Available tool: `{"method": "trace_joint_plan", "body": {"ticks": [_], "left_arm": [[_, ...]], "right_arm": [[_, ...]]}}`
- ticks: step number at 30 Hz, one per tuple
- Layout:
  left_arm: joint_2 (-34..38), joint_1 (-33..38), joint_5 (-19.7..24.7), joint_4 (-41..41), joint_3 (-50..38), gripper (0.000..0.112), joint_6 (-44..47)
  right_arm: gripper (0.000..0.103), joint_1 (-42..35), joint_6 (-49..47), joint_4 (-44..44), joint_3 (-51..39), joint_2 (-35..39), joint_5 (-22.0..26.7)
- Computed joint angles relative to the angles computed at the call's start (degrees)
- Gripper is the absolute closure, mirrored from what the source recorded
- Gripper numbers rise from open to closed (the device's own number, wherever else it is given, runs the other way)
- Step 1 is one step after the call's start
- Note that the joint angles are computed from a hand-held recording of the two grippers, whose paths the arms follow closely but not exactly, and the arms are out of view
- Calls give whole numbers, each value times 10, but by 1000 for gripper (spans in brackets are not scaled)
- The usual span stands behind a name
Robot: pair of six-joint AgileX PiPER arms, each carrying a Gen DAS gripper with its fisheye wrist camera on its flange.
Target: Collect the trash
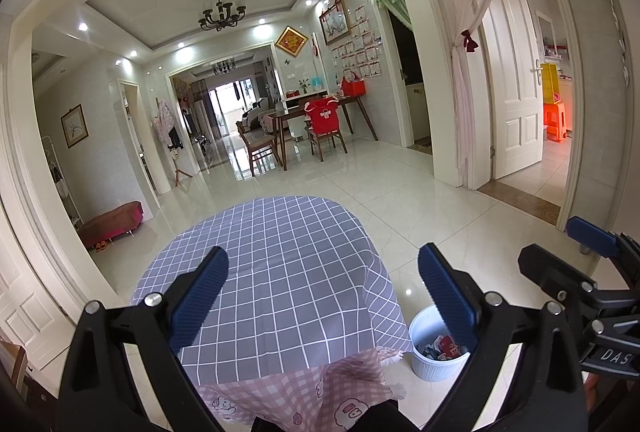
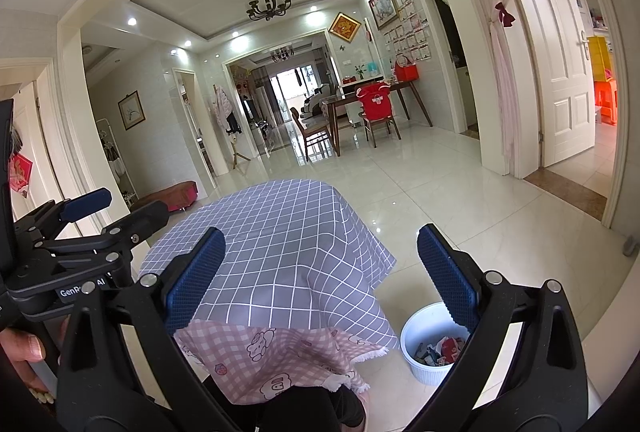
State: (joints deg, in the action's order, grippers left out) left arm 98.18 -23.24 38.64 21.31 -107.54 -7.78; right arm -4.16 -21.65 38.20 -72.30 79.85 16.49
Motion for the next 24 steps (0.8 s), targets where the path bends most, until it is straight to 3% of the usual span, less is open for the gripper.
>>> {"method": "trace_joint_plan", "body": {"ticks": [24], "left_arm": [[-4,2,-12,-3,16,18,4]], "right_arm": [[8,-4,-3,3,-2,0,5]]}}
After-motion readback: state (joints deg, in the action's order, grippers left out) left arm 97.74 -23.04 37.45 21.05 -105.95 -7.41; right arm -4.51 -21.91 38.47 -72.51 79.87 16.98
